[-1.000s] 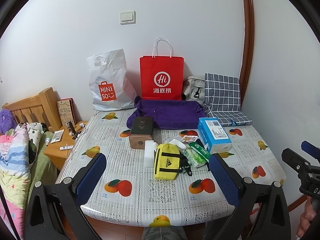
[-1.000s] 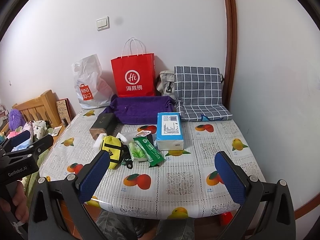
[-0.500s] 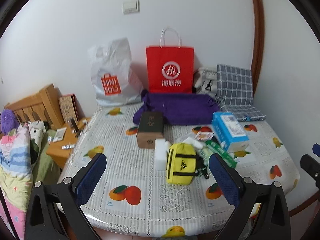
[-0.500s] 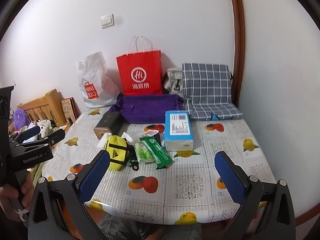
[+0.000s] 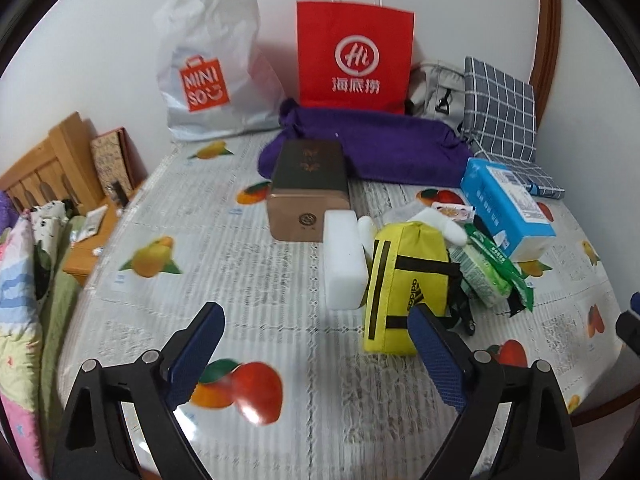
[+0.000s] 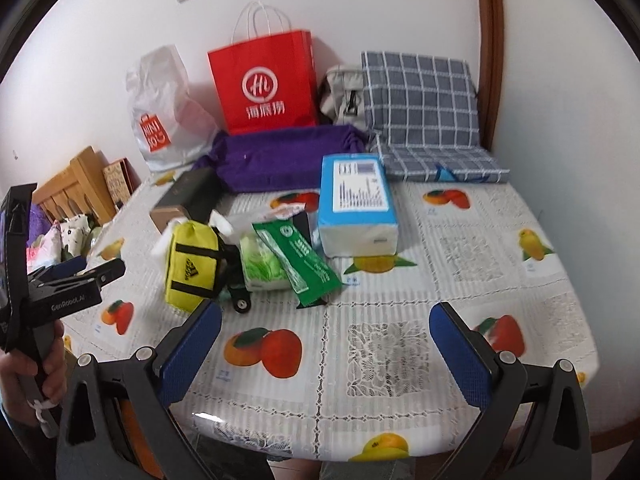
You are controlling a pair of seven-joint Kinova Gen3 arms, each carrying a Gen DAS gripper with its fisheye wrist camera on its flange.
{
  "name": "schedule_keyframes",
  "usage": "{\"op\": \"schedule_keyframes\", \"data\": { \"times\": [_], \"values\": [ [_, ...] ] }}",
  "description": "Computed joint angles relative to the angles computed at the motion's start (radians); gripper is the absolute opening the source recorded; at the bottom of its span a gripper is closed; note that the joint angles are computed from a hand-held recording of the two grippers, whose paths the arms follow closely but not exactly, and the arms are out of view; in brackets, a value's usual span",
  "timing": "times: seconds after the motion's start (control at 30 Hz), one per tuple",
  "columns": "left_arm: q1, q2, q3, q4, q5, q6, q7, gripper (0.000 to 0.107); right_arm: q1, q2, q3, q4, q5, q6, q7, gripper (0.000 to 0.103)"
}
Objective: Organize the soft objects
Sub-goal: 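Close the left gripper on the white foam block while the right tool reaches the green packet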
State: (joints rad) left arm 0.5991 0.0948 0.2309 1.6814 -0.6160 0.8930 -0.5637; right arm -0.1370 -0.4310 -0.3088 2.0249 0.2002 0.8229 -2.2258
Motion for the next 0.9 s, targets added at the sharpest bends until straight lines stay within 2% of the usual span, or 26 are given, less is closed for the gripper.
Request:
{"op": "schedule_keyframes", "data": {
  "times": [0.1,0.27,0.4,0.43,0.5,0.6,0.77,0.9],
  "values": [
    [-0.019,0.027,-0.015,-0.005,0.019,-0.049,-0.011,0.093,-0.008,0.043,0.026,0.023,-0.012,-0.045,0.012,0.101],
    [-0.04,0.074,-0.042,-0.044,0.066,-0.092,-0.088,0.084,-0.013,0.1,0.057,0.034,-0.013,-0.082,0.015,0.101],
    [-0.05,0.1,-0.066,-0.064,0.104,-0.109,-0.145,0.072,-0.021,0.13,0.075,0.038,-0.013,-0.095,0.018,0.101],
    [-0.058,0.102,-0.073,-0.06,0.121,-0.124,-0.155,0.065,-0.012,0.135,0.058,0.038,0.009,-0.093,-0.002,0.101],
    [-0.077,0.107,-0.079,-0.059,0.165,-0.146,-0.186,0.06,-0.006,0.146,0.041,0.038,0.046,-0.089,-0.028,0.101],
    [-0.1,0.112,-0.079,-0.054,0.229,-0.186,-0.26,0.06,-0.025,0.155,0.058,0.04,0.05,-0.101,-0.026,0.101],
    [-0.106,0.119,-0.085,-0.063,0.286,-0.197,-0.327,0.059,-0.044,0.184,0.065,0.035,0.057,-0.111,-0.027,0.101],
    [-0.154,0.116,-0.077,-0.054,0.394,-0.226,-0.412,0.059,-0.058,0.205,0.069,0.032,0.068,-0.114,-0.036,0.101]
  ]
}}
